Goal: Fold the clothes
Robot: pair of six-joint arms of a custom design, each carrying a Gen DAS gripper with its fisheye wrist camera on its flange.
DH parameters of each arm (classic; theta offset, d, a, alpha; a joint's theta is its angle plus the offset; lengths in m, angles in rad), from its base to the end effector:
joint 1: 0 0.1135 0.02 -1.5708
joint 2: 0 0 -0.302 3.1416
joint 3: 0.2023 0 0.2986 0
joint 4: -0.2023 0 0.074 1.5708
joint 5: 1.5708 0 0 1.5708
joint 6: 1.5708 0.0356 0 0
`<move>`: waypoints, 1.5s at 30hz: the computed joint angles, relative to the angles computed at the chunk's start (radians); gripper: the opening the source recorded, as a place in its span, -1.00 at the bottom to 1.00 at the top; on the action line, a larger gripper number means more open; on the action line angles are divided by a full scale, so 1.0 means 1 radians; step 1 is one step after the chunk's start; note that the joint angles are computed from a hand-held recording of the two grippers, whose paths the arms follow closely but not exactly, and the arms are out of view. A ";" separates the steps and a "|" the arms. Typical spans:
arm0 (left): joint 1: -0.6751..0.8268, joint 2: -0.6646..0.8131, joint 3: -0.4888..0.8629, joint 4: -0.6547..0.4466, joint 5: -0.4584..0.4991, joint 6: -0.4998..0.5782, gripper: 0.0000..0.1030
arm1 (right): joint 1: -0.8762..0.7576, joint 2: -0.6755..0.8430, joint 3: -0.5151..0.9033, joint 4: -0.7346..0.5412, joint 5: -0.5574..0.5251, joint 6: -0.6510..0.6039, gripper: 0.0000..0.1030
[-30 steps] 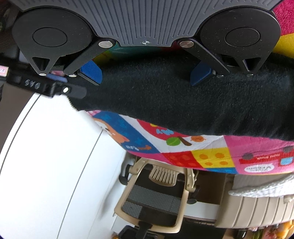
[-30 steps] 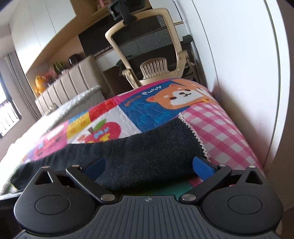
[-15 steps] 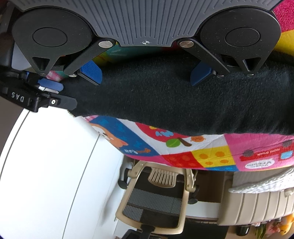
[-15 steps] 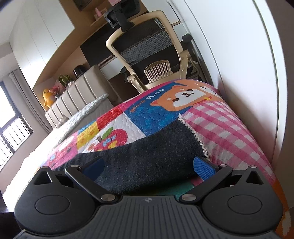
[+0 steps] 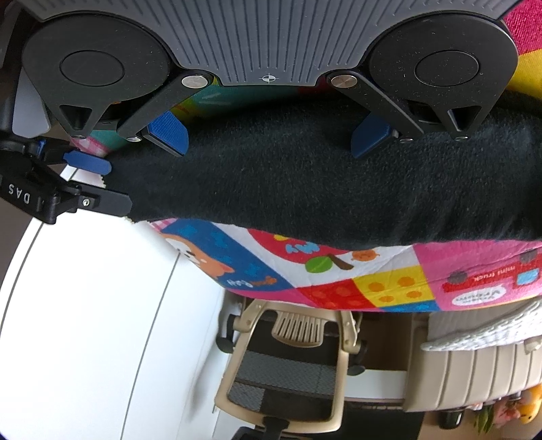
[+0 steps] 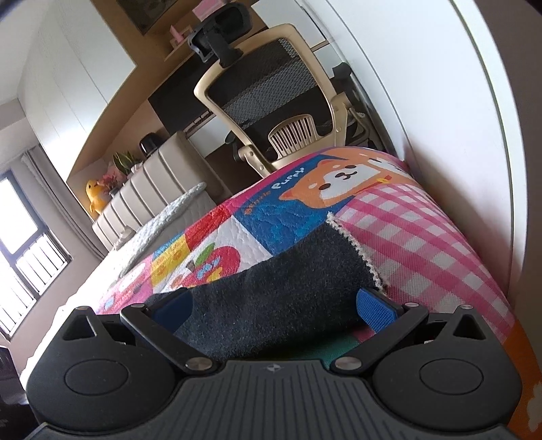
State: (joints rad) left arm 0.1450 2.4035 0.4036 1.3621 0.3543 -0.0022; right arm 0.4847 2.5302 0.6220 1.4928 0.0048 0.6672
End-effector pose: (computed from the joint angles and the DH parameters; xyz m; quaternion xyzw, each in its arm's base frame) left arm 0.2616 0.0257 -0.0382 0.0144 0.8826 -0.1254 0.4528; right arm 0.2897 0.1524 -0.0533 0.0776 0.8341 0.2957 0.4591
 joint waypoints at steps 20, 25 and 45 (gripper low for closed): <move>-0.012 -0.004 -0.005 0.004 -0.009 -0.009 1.00 | -0.006 0.010 0.001 0.017 -0.004 0.012 1.00; -0.006 -0.002 -0.004 0.006 0.000 -0.009 1.00 | -0.002 0.006 0.000 0.010 0.003 0.009 1.00; -0.104 -0.079 0.000 -0.139 -0.170 0.096 1.00 | -0.057 -0.057 -0.001 -0.105 -0.173 -0.048 1.00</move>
State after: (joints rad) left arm 0.0407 2.3244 0.4036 1.2231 0.1843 0.0943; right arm 0.4282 2.4734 0.6210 1.3879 -0.1686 0.6196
